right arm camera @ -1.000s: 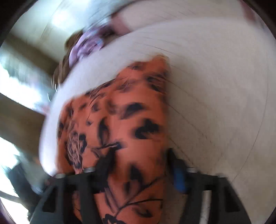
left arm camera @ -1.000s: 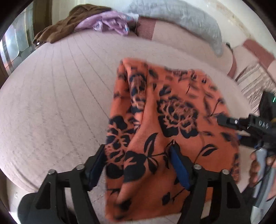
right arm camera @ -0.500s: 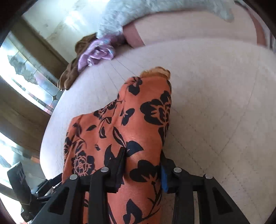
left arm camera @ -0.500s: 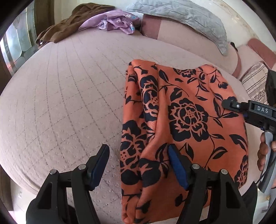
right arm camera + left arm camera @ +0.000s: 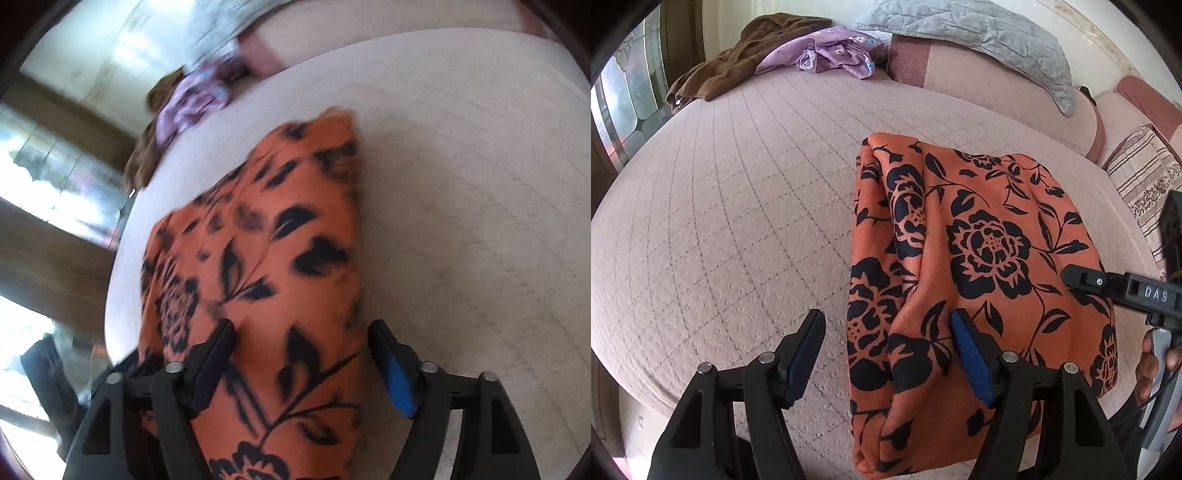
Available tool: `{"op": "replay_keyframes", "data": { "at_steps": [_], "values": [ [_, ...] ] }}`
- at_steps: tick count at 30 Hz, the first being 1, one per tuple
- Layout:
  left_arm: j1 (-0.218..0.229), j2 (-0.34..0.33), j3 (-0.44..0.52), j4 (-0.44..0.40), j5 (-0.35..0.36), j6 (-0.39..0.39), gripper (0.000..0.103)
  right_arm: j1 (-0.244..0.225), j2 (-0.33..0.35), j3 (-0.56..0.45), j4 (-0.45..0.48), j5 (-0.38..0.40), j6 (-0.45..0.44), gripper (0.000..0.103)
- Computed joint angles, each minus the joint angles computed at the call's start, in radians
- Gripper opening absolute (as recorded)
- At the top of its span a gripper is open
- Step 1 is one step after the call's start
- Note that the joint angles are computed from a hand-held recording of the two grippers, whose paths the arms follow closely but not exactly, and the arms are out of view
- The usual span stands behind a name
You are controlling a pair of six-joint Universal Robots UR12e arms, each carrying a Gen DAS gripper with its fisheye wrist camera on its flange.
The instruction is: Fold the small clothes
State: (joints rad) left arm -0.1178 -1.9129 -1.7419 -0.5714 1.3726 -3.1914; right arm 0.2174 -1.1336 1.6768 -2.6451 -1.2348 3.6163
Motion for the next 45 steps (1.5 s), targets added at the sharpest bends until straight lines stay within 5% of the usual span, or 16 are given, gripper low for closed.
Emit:
{"op": "replay_keyframes", "data": {
  "at_steps": [3, 5, 9, 13, 15, 16, 18, 19, 25, 28, 31, 36, 39, 42, 45],
  "values": [
    [0.004, 0.012, -0.007, 0.001, 0.005, 0.005, 0.071, 0.041, -0.011, -0.025, 0.027, -0.137, -0.072, 0.043],
    [0.015, 0.031, -0.030, 0.048, -0.029, -0.021, 0.071, 0.050, -0.016, -0.030, 0.032, -0.163, -0.081, 0.043],
    [0.077, 0.049, -0.073, 0.137, -0.229, -0.140, 0.071, 0.021, -0.014, 0.013, -0.014, -0.092, 0.029, 0.068],
    [0.098, -0.001, -0.028, -0.048, -0.336, -0.150, 0.072, -0.005, -0.028, 0.065, -0.100, -0.015, 0.101, 0.071],
    [0.094, -0.002, -0.036, -0.027, -0.327, -0.147, 0.070, -0.009, -0.027, 0.067, -0.120, 0.001, 0.101, 0.071],
    [0.092, 0.003, -0.035, -0.030, -0.337, -0.129, 0.051, -0.010, -0.023, 0.063, -0.117, 0.011, 0.099, 0.071],
    [0.081, 0.010, -0.030, -0.040, -0.319, -0.094, 0.043, -0.012, -0.015, 0.050, -0.090, 0.025, 0.077, 0.068],
    [0.076, 0.012, -0.026, -0.045, -0.303, -0.074, 0.041, -0.010, -0.009, 0.040, -0.064, 0.027, 0.043, 0.050],
    [0.085, 0.020, -0.016, -0.090, -0.315, -0.086, 0.048, 0.005, -0.009, 0.026, -0.055, -0.010, 0.000, 0.050],
    [0.098, 0.023, -0.009, -0.046, -0.334, -0.124, 0.049, -0.016, -0.009, 0.053, -0.090, 0.044, 0.064, 0.068],
    [0.108, -0.002, 0.015, 0.003, -0.372, -0.174, 0.062, -0.027, -0.017, 0.068, -0.106, 0.067, 0.065, 0.069],
    [0.088, -0.070, 0.068, -0.116, -0.365, -0.115, 0.061, -0.037, -0.014, 0.066, -0.171, 0.070, 0.082, 0.069],
    [0.092, -0.065, 0.057, -0.097, -0.397, -0.104, 0.042, -0.044, 0.015, 0.032, -0.102, 0.112, 0.074, 0.068],
    [0.083, -0.056, 0.061, -0.094, -0.366, -0.093, 0.030, -0.030, 0.026, 0.000, -0.058, 0.086, 0.010, 0.043],
    [0.073, -0.038, 0.064, -0.056, -0.362, -0.101, 0.027, 0.001, 0.007, -0.034, -0.028, -0.020, -0.078, 0.037]
  ]
}}
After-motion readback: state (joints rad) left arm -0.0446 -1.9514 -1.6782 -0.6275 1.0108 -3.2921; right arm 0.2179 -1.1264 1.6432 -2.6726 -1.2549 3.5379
